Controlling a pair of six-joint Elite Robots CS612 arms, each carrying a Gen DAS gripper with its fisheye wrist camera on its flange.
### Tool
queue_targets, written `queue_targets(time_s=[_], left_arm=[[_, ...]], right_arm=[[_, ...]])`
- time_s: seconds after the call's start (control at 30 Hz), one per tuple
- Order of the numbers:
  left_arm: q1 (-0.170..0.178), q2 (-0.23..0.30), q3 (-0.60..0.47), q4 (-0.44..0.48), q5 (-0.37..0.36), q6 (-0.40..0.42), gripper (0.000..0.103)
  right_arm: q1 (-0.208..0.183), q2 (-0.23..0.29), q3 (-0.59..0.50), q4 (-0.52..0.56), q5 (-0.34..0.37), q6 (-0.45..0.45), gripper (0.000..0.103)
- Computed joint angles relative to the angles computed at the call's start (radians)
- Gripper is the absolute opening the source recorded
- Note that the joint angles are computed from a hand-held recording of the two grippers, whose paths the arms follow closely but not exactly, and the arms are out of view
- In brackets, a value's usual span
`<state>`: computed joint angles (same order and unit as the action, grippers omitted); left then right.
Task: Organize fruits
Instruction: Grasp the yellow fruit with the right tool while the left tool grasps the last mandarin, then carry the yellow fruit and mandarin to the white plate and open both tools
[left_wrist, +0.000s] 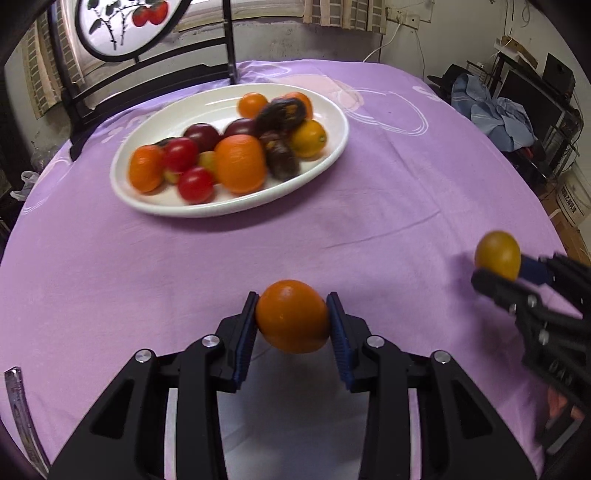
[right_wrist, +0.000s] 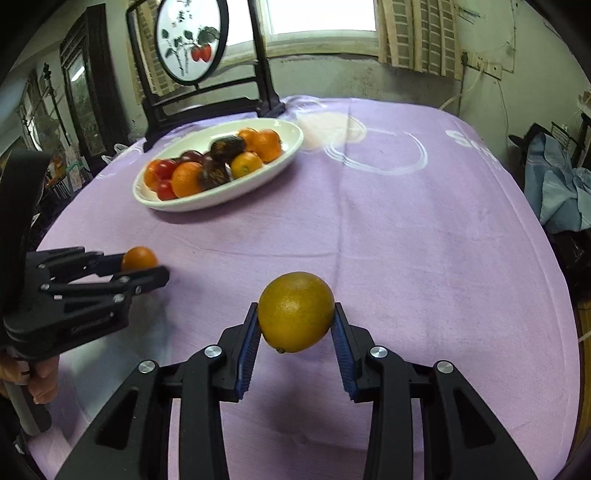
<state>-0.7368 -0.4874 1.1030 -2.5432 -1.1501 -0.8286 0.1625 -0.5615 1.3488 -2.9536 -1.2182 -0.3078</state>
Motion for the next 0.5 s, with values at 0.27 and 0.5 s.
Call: queue_targets(time_s=[0.27,0.5], left_arm=[[0.004,-0.087,0.102,-0.068,0.097,0.021,0.036],[0.049,-0.084,0.055,-0.110,0.136,0.031,0.036]], right_arm=[[0.045,-0.022,-0.026,-0.042,0.045,-0.058,0.038],[0.086,0.041,-0.199,-0.004,0.055,-0.008,0.038]])
